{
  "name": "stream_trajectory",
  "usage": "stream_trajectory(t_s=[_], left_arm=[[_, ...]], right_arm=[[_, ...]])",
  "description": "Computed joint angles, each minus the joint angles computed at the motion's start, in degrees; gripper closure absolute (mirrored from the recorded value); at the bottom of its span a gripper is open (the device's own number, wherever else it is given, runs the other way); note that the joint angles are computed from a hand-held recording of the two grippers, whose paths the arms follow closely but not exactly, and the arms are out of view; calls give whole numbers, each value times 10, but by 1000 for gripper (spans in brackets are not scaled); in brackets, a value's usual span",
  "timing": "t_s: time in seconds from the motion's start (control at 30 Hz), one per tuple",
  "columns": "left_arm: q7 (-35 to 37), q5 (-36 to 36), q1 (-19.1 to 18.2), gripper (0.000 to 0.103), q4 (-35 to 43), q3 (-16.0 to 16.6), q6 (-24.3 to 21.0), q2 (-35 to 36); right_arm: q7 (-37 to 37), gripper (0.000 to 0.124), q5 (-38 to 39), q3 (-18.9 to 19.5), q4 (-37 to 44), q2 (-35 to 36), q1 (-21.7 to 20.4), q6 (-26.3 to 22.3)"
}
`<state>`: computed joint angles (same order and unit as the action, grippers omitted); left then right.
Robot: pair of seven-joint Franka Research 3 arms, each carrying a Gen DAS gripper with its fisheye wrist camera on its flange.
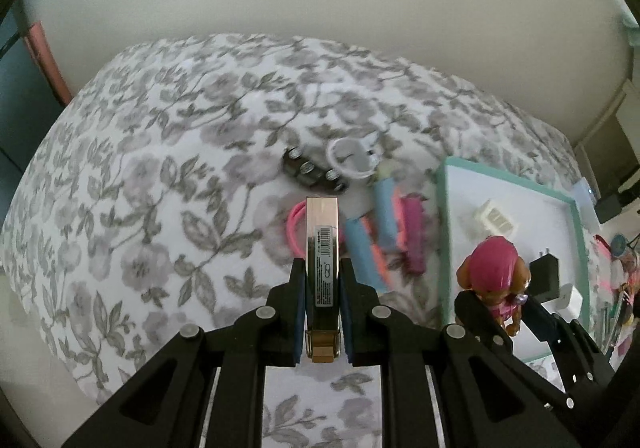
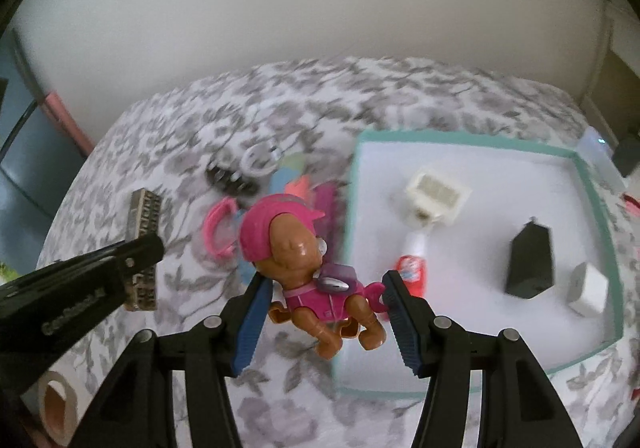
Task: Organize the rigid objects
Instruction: 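Carry both items into the teal-rimmed tray and open both grippers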
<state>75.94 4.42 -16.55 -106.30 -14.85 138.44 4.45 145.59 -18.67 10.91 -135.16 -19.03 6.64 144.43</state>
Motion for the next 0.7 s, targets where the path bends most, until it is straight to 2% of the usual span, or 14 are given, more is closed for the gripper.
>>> stream_trajectory(t_s=[0.2, 0.7], left_arm=[[-19, 19, -20, 87, 52, -12, -23, 31], [-24, 40, -84, 87, 158, -36, -44, 124]], right_arm=[[52, 64, -6, -3, -21, -38, -34, -20], [139, 64, -76, -2, -76, -124, -139, -75]])
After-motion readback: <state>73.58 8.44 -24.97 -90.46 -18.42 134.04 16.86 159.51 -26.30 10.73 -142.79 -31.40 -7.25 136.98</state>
